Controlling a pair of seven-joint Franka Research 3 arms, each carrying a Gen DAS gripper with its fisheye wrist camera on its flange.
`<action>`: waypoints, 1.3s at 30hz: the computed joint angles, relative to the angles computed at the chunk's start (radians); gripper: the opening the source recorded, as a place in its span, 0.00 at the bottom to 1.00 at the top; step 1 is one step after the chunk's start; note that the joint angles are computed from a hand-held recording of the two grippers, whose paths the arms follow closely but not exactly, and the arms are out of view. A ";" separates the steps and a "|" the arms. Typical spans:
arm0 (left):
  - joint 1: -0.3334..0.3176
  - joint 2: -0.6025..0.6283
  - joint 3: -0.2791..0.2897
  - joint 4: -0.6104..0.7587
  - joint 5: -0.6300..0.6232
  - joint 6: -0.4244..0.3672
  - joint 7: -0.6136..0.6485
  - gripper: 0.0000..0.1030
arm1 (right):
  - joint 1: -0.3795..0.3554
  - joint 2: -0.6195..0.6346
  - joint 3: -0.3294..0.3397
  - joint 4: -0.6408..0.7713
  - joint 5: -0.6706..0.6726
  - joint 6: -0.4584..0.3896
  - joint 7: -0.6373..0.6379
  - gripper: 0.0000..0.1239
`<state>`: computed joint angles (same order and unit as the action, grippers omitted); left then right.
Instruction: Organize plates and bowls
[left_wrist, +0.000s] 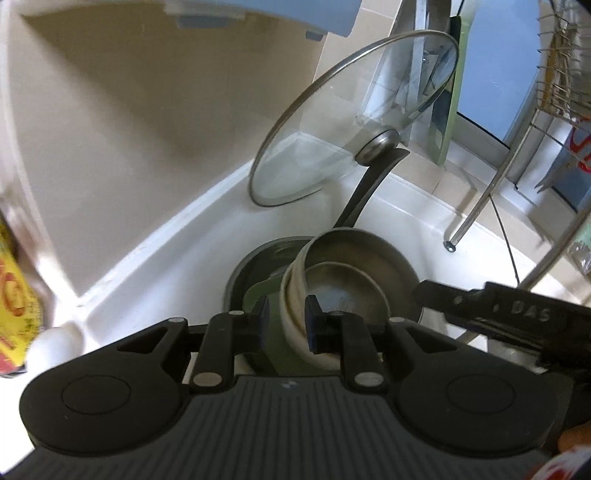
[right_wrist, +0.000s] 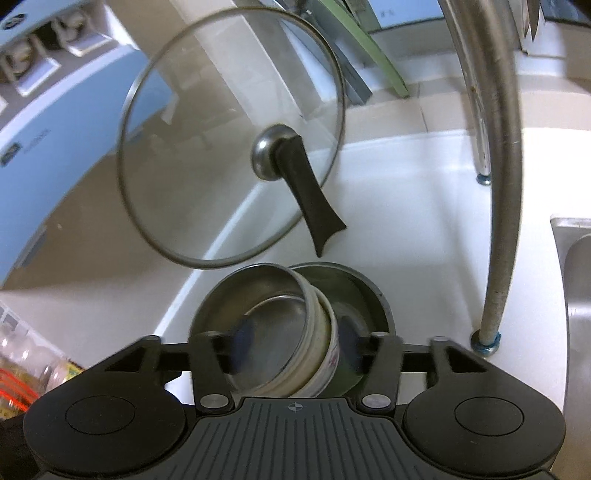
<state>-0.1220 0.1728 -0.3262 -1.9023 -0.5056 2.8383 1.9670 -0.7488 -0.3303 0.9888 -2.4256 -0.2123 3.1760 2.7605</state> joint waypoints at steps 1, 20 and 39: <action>0.002 -0.019 -0.001 -0.024 -0.003 0.015 0.009 0.18 | 0.027 -0.021 -0.020 -0.020 0.003 0.012 -0.003 0.45; -0.135 -0.467 0.174 -0.525 -0.108 0.094 0.122 0.28 | 0.434 -0.261 -0.198 -0.233 0.082 -0.079 -0.054 0.50; -0.073 -0.903 0.018 -0.875 0.247 0.000 -0.491 0.28 | 0.974 -0.426 -0.524 -0.425 0.175 -0.237 -0.280 0.50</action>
<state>-0.1945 -0.7301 -0.3077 -2.7774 -0.2590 2.8388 1.4759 0.2252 -0.7560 0.4649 -2.8503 -0.0370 2.9388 2.4802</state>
